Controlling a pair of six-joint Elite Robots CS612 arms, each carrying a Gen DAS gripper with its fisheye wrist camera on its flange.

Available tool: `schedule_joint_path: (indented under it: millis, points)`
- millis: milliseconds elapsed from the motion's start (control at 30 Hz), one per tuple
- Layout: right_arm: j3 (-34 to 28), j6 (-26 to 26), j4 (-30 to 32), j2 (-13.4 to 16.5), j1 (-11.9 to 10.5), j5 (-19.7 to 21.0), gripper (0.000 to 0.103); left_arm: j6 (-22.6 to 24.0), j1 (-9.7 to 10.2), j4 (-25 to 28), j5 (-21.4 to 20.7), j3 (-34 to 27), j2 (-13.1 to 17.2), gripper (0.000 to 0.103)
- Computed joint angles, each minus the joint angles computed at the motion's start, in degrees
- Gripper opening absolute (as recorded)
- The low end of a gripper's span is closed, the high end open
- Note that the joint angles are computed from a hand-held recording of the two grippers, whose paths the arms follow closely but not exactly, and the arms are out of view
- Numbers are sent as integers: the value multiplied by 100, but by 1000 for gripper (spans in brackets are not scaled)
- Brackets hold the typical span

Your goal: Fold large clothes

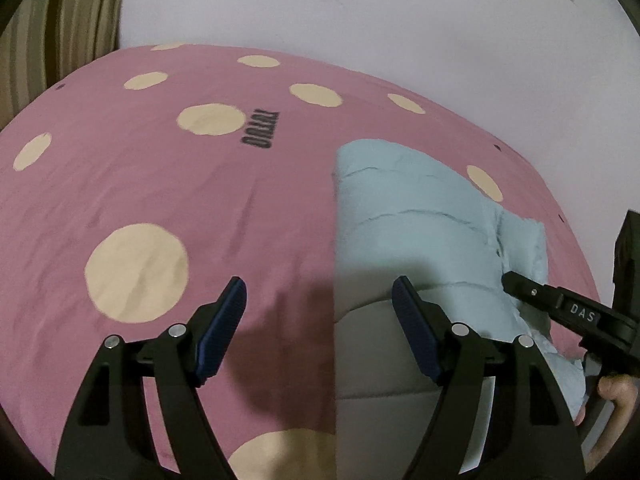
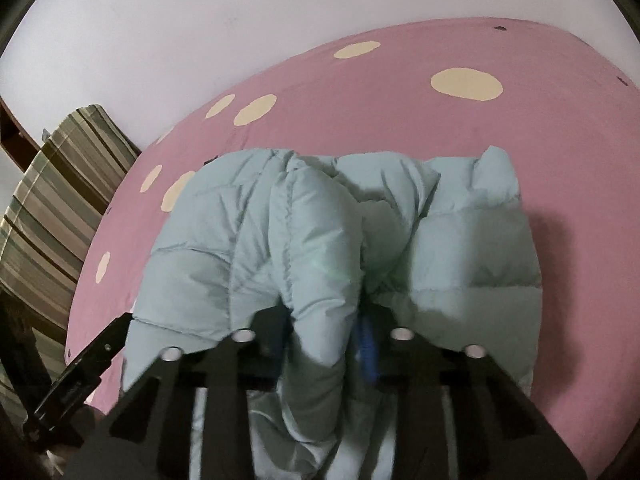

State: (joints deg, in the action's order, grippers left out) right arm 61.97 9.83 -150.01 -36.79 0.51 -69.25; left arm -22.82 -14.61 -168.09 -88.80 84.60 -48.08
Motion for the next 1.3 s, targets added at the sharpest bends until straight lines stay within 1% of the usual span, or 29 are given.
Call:
schedule_joint_path:
  millis: [33,100,233,333,533,700,800,867,967,1033,1167,1300]
  points:
    - [17,-2,-24,-13,-8,-11,18,52,-11,-13,-16,-18,6,75]
    - [78,23,-104,-61,-39,-65,17,151,-36,-40,-55,-58,17,75]
    - [118,117,-147,-99,-96,-169,16,350,-99,-1,-128,-175,63,75]
    - [135,167,-147,-102,-113,-195,16,462,-165,74,-79,-248,99,75]
    - [190,107,-221,-131,-98,-313,14,419,-189,120,-42,-229,76,75]
    - [290,118,-316,-177,-132,-417,14,574,-236,208,60,-275,120,76]
    - [331,91,-294,-181,-155,-542,14,588,-258,253,-3,-310,152,78]
    - [341,106,-230,-168,-175,-607,14,700,-305,296,73,-346,187,79]
    - [308,80,-98,-109,-190,-663,14,1027,-398,500,335,-438,256,80]
    - [264,52,-16,-55,-193,-672,15,1098,-434,669,433,-521,327,80]
    - [207,-15,67,38,-189,-703,15,1081,-400,1041,268,-728,474,80]
    - [174,40,81,93,-211,-628,15,1167,-406,1179,282,-826,567,80]
